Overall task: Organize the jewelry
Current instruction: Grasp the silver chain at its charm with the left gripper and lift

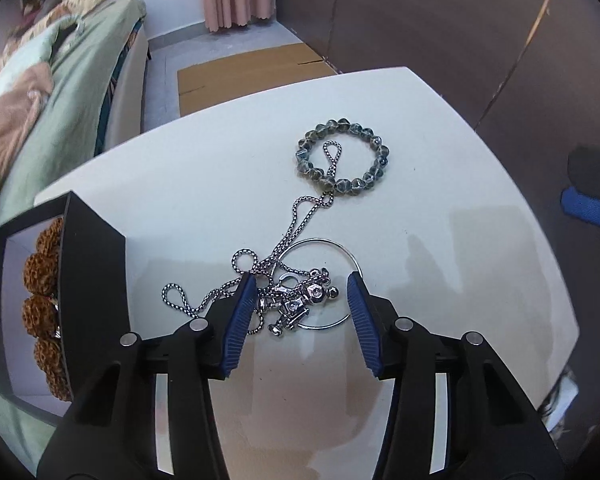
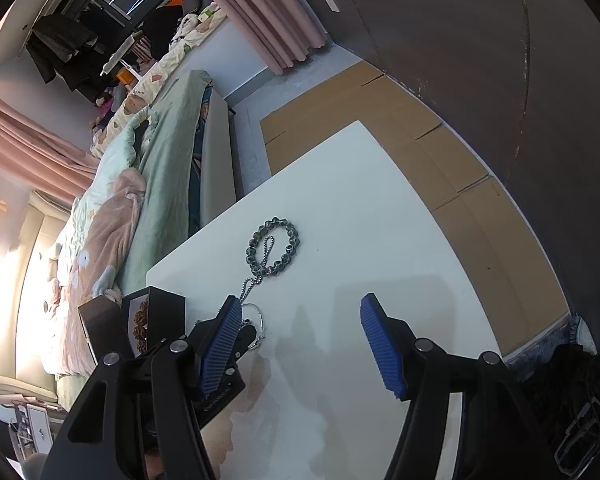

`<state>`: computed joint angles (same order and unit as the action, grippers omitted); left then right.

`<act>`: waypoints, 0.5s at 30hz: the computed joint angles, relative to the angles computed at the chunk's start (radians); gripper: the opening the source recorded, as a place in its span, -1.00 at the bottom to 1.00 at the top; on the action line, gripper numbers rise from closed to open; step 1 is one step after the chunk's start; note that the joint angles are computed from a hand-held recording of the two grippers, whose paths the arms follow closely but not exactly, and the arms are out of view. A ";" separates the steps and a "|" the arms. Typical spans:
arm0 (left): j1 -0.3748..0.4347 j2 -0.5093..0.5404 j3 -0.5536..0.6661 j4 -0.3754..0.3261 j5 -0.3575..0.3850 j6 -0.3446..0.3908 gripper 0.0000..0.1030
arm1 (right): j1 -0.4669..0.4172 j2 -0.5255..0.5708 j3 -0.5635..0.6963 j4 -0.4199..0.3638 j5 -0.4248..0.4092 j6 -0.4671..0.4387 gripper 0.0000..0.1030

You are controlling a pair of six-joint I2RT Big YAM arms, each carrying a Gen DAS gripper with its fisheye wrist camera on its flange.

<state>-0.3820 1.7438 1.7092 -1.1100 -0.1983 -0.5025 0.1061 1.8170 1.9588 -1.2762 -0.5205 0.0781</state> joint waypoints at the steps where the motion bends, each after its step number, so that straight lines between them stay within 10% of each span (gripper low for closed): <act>1: -0.007 0.006 0.008 -0.013 -0.017 0.016 -0.06 | 0.000 0.002 0.003 -0.002 0.000 -0.004 0.19; 5: -0.021 0.018 0.026 -0.043 -0.054 0.064 -0.07 | 0.006 0.004 0.005 -0.005 0.004 -0.009 0.20; 9: -0.002 0.002 0.011 -0.026 -0.033 0.045 -0.70 | 0.016 0.003 0.003 -0.007 0.013 -0.019 0.20; 15: 0.032 -0.066 -0.053 0.050 0.048 0.016 -0.72 | 0.032 0.002 0.000 -0.008 0.029 -0.034 0.20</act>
